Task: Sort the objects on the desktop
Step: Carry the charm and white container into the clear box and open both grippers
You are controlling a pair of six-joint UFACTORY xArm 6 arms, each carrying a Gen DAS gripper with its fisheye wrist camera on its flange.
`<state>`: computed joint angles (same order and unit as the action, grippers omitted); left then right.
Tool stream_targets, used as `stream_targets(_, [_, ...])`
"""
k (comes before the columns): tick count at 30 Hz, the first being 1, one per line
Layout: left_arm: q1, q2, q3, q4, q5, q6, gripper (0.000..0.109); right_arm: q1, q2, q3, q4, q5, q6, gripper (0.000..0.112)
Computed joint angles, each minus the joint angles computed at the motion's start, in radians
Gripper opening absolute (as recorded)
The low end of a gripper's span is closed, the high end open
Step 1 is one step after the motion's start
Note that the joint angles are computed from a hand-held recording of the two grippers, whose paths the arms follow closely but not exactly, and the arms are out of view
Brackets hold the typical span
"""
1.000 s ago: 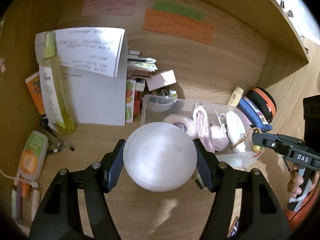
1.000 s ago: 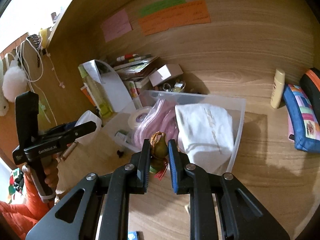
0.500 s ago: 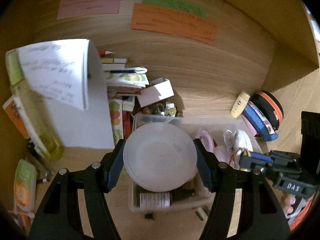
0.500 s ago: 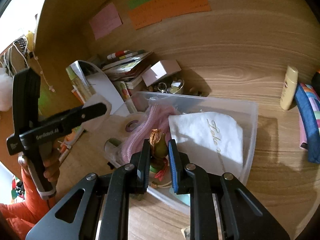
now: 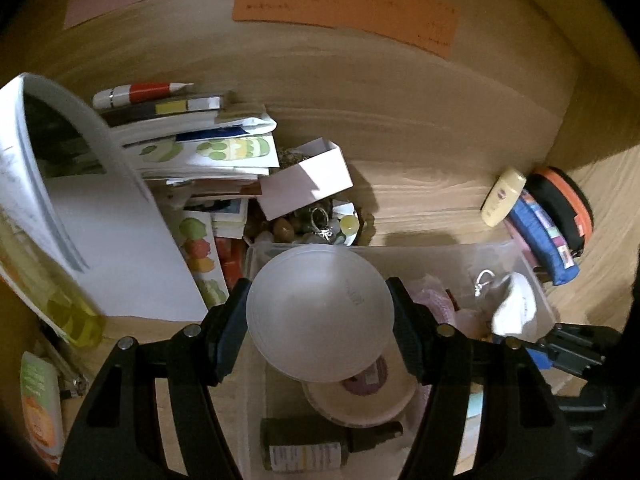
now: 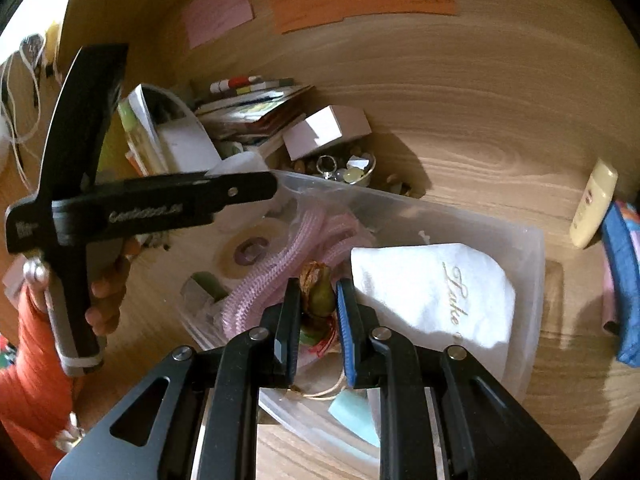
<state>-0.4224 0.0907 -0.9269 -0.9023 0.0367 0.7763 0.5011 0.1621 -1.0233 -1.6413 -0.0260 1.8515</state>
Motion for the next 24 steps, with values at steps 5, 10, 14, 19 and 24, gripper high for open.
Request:
stream_targets(5, [-0.001,0.027,0.012,0.229,-0.040,-0.198,0.065,0.017,-0.004,0.008,0.016,0.041,-0.033,0.015])
stream_targets(10, [0.009,0.018,0.040,0.397,-0.073,-0.343,0.065,0.031,-0.009,0.019,0.060,0.065,-0.083,0.015])
stream_targets(14, [0.002,-0.012,0.064,0.387,-0.093,-0.319,0.065,0.037,-0.019,0.035,0.135,0.073,-0.162,0.016])
stream_targets(19, [0.022,-0.051,0.116,0.559,-0.126,-0.461,0.066,0.037,-0.037,0.057,0.202,0.077,-0.220,0.027])
stream_targets(24, [0.015,-0.100,0.163,0.543,-0.145,-0.445,0.067,0.055,-0.078,0.081,0.156,0.110,-0.176,0.038])
